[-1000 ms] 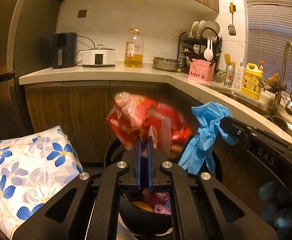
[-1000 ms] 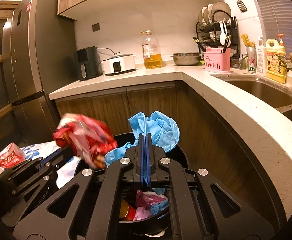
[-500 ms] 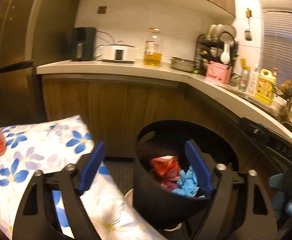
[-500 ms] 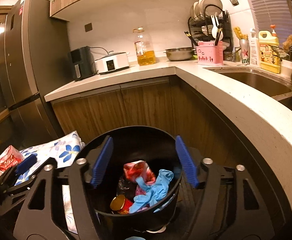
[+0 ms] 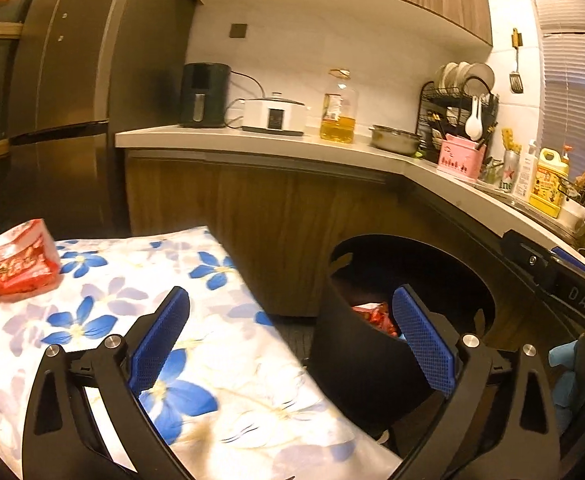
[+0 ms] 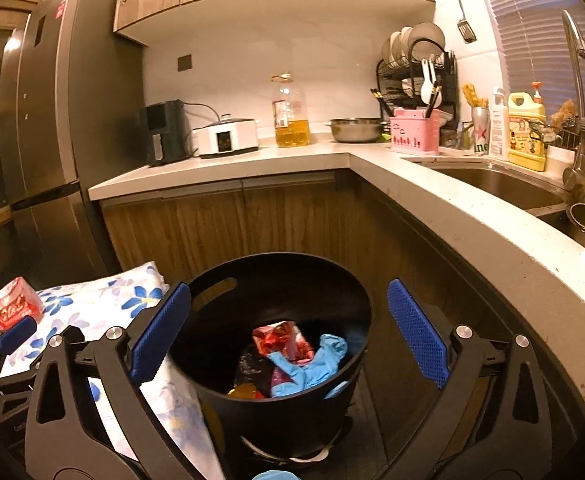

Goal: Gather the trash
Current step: 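Move both open tools back toward the red cup and red bag, then grasp the red paper cup rim with the left tool while the right tool grasps the red snack bag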

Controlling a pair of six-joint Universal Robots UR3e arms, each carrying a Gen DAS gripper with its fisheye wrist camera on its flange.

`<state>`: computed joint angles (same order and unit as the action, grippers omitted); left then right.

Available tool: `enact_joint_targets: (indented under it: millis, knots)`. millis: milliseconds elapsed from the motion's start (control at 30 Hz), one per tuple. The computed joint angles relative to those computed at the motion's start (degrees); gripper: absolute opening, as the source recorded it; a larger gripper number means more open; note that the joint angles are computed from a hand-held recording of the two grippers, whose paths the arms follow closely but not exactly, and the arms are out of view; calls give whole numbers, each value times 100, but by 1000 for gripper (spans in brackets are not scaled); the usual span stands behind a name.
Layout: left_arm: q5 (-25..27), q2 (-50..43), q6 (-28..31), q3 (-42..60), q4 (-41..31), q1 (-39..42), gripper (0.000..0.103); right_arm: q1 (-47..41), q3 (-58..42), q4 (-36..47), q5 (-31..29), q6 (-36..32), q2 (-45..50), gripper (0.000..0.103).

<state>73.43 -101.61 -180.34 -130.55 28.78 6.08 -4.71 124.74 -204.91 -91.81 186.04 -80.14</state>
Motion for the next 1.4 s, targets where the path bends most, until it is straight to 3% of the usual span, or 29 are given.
enact_joint_targets:
  millis: [333, 633, 800, 1033, 1400]
  knots:
    - [-554, 779, 322, -1235, 563, 1436, 97, 1150, -538, 3, -597, 159, 556, 98]
    - [-1847, 1575, 889, -2139, 331, 3936, 97, 2226, -1648, 216, -904, 357, 1457, 98]
    - [-2385, 1547, 1276, -2195, 197, 5190, 97, 2737, -2422, 462, -996, 389, 2016, 98]
    - [-3069, 759, 1725, -1356, -254, 6431, 97, 3386, -3908, 1175, -1105, 374, 2962, 98]
    - [-3765, -372, 2373, 704, -2699, 6783, 93, 3965, -6554, 2488, -1150, 330, 4372, 98]
